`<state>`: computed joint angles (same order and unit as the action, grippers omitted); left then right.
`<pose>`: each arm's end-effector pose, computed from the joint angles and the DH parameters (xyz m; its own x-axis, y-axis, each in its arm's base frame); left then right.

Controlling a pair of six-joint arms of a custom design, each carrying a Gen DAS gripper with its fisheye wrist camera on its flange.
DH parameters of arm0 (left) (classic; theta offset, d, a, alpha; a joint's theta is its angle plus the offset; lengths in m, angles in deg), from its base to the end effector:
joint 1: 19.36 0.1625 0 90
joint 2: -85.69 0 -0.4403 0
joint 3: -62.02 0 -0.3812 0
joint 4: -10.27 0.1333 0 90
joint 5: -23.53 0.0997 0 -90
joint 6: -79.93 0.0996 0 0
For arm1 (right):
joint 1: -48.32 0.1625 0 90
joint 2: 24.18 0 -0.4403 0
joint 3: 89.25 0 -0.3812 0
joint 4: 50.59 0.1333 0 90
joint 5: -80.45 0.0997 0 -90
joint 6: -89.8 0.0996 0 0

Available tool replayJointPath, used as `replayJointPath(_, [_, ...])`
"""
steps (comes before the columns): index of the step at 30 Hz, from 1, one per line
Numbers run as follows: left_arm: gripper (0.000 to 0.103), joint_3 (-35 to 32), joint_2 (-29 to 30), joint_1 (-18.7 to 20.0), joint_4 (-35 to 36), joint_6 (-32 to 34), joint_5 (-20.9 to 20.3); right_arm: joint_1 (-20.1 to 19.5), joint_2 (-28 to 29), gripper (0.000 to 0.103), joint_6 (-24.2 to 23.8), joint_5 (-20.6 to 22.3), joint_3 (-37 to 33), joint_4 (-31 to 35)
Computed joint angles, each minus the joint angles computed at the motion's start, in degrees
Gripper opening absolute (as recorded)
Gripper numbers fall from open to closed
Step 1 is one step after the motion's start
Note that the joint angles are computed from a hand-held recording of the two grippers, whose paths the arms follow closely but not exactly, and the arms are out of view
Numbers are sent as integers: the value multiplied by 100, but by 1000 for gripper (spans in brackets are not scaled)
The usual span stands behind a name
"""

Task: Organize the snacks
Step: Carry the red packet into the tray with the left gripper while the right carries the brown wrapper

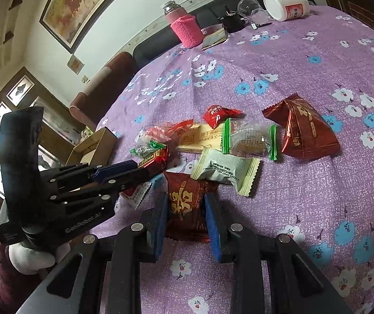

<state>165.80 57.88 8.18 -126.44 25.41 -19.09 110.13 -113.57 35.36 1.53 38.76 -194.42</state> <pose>-0.3796 -0.4310 -0.1095 -0.6265 0.1165 -0.7706 0.4537 0.8585 -0.2391 -0.0661 -0.4460 0.2967 -0.8877 -0.4481 0.1056 -0.4579 0.8356 -0.3034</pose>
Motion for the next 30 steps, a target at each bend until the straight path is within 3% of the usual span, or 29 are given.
replayJointPath(3, [49, -101, 106, 9, -19, 170, 104, 1, 33, 32, 12, -16, -22, 23])
replayJointPath(7, [51, -263, 253, 82, -80, 423, 87, 8, 34, 32, -13, -38, 1, -26])
replayJointPath(8, [48, -289, 269, 94, -130, 486, 64, 9, 36, 32, -11, -40, -1, -24])
replayJointPath(10, [22, -316, 266, 110, -145, 482, 3, 15, 42, 32, -11, -43, -4, -30])
replayJointPath(16, [22, -133, 136, 4, -441, 154, 8, 12, 2, 31, -89, -16, 62, -100])
replayJointPath(23, [22, 584, -303, -451, -1202, -425, 119, -118, -115, 28, -219, 337, 52, 113])
replayJointPath(25, [22, 904, -497, -642, -1415, -763, 187, -160, -183, 18, -315, 463, 69, 190])
replayJointPath(30, [22, 1717, -1033, -1176, -1518, -1974, 430, -191, -317, 18, -466, 596, 188, 132])
